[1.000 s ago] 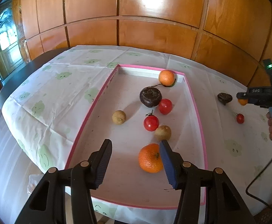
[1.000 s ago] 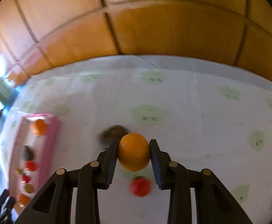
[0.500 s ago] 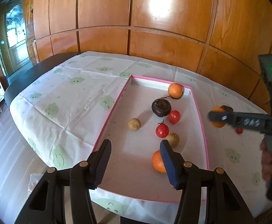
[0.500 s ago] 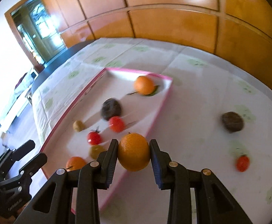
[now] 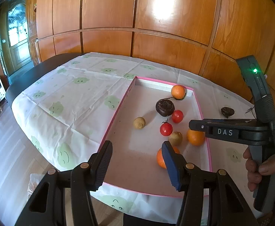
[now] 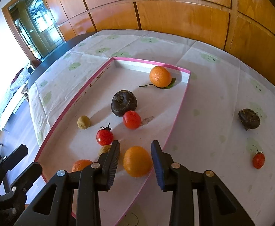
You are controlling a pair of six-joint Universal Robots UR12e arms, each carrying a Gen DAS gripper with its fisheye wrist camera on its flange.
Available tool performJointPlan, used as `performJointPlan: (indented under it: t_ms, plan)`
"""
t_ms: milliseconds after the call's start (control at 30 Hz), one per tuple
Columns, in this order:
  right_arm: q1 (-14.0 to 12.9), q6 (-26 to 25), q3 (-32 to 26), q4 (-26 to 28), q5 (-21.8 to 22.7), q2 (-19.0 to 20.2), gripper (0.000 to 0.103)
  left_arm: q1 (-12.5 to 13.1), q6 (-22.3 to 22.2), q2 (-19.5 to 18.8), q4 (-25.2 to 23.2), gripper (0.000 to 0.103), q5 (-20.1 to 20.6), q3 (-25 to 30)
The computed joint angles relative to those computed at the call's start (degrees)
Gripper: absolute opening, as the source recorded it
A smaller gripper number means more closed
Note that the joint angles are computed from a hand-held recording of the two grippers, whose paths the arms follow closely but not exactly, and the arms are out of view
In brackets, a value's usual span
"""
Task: Organize fruits
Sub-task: 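Lower the orange into the tray and open the right tool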
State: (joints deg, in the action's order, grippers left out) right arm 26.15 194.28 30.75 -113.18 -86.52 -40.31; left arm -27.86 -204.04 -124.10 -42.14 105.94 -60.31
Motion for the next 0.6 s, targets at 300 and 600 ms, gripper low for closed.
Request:
performJointPlan:
  t_ms: [300,600]
  plan:
    - [-0.3,-0.2,7.6,-6.0,-1.6,-4.8,0.035,-0.4,1.2,-0.2,0.1,0.055,0.1,0.5]
    - [-1.1,-1.7,14.9,-9.6,-5.3,-9.5,0.035,-1.0,3.0,-0.8,-0.5,0.055,-0.3,1.5]
